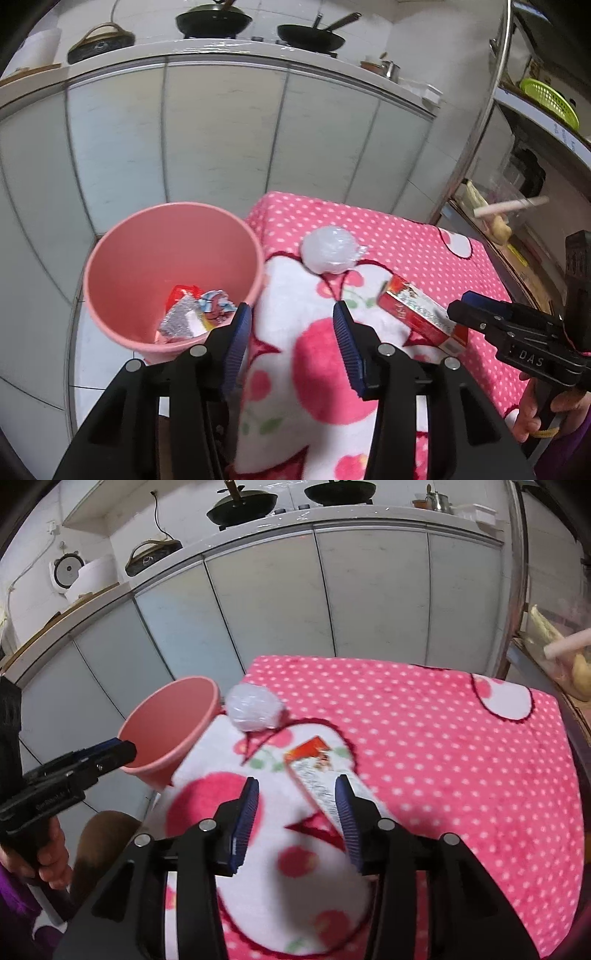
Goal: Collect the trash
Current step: 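Move both tools back to the table toward the plastic bag and medicine box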
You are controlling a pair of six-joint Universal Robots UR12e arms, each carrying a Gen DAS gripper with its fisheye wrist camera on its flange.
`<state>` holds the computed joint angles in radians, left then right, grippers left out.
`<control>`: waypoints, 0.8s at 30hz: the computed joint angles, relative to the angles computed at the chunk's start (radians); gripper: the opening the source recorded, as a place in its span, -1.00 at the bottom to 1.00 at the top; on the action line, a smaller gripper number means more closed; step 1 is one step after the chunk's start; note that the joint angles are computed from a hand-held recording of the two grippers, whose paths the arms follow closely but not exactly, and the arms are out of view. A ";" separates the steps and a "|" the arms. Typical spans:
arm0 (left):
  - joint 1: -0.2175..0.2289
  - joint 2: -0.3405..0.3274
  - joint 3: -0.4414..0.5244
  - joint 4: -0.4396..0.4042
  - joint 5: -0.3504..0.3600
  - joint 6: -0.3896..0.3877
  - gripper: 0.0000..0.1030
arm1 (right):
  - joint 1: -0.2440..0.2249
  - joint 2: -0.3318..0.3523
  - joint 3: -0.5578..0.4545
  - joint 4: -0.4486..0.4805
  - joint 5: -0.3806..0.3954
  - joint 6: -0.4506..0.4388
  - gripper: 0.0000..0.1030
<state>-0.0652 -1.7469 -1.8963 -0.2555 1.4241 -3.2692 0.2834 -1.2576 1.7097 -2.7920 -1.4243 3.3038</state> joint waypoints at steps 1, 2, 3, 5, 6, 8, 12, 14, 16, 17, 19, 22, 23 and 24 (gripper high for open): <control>-0.002 -0.003 0.005 -0.005 -0.001 0.004 -0.12 | -0.005 -0.003 0.006 -0.004 0.003 -0.012 -0.15; -0.007 -0.008 0.011 -0.011 -0.002 0.010 -0.12 | -0.009 -0.006 0.008 -0.003 0.003 -0.028 -0.15; -0.010 -0.012 0.015 -0.015 -0.003 0.016 -0.12 | -0.015 -0.008 0.010 -0.002 0.008 -0.044 -0.15; -0.015 -0.018 0.022 -0.020 -0.005 0.023 -0.12 | -0.028 -0.009 0.005 0.033 0.029 -0.083 -0.11; -0.018 -0.022 0.025 -0.026 -0.006 0.026 -0.12 | -0.032 -0.008 0.000 0.050 0.034 -0.103 -0.06; -0.021 -0.028 0.032 -0.036 -0.004 0.029 -0.12 | -0.035 -0.001 -0.014 0.078 0.038 -0.151 -0.02; -0.022 -0.038 0.044 -0.059 0.004 0.028 -0.12 | -0.027 0.022 -0.060 0.145 0.035 -0.283 0.10; -0.023 -0.044 0.053 -0.067 0.010 0.027 -0.12 | -0.023 0.035 -0.080 0.178 0.033 -0.325 0.11; -0.024 -0.049 0.062 -0.070 0.016 0.026 -0.12 | -0.018 0.049 -0.094 0.195 0.014 -0.342 0.13; -0.024 -0.053 0.067 -0.070 0.018 0.026 -0.12 | -0.017 0.057 -0.102 0.207 0.008 -0.347 0.13; -0.024 -0.061 0.079 -0.075 0.021 0.027 -0.12 | -0.015 0.067 -0.109 0.213 0.000 -0.343 0.13; -0.023 -0.078 0.104 -0.085 0.009 0.027 -0.11 | -0.018 0.076 -0.112 0.206 0.006 -0.313 0.13; -0.024 -0.085 0.114 -0.086 0.004 0.028 -0.11 | -0.019 0.078 -0.112 0.204 0.009 -0.301 0.13; -0.025 -0.094 0.125 -0.088 0.000 0.030 -0.11 | -0.021 0.078 -0.111 0.204 0.009 -0.292 0.13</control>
